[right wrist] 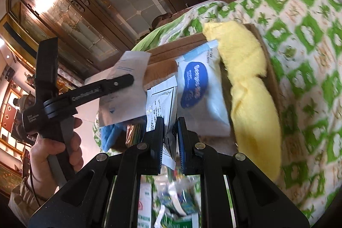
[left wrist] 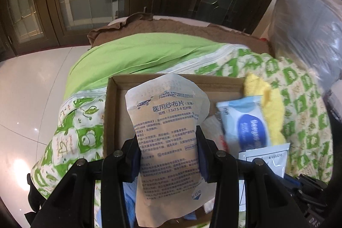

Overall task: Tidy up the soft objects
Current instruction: 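Carry the gauze packet and white sachet into the tray with both grippers, then open both grippers to release the packets in the tray and withdraw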

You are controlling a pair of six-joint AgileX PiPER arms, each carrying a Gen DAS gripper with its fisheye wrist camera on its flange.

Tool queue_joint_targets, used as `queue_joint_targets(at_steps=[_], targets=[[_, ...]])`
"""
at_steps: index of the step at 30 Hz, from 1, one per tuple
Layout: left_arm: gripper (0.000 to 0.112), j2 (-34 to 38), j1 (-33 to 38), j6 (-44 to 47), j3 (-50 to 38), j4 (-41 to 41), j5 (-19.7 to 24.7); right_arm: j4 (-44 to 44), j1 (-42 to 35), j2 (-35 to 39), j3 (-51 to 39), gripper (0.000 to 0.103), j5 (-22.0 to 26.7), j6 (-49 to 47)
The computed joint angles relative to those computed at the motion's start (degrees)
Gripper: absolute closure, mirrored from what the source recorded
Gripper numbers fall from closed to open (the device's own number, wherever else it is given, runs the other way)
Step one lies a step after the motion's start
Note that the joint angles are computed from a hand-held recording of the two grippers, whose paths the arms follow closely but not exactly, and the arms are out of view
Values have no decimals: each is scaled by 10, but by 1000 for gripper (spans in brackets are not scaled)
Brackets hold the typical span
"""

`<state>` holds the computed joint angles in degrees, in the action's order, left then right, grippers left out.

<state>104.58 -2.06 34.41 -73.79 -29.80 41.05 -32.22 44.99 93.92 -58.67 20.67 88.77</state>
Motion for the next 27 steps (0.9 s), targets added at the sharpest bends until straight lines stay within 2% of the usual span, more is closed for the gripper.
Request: queue_joint_targets(at_steps=[6,11,18,19,20,22,24,27], targets=[[68,39,0,-17,-26,17,-15,53,-17,55,-44,91,-4,-76],[60,50,-3,-20,-33,13,-31,73,-32,84,-55,91,-22,-105],[51,36,-1,-7,-11,-9,-52,-3,-26,85,-50,88,-29,-36],[50,31,2,-2,-7,-16,-51,-9,-24,83,-49,81,-30,-30],[49,28,5,1,-6,-20,-47,-20,-22,81,-45,68,-35,-18],[49,20,9,-1,-4,-18,-44,-51,-15,78,-45,53,-33,14],[49,4,13,6,10,-23,-49,-89,0,74,-51,53,-4,48],[49,-34,18,23,47,-30,-68,-125,15,57,-41,53,10,88]])
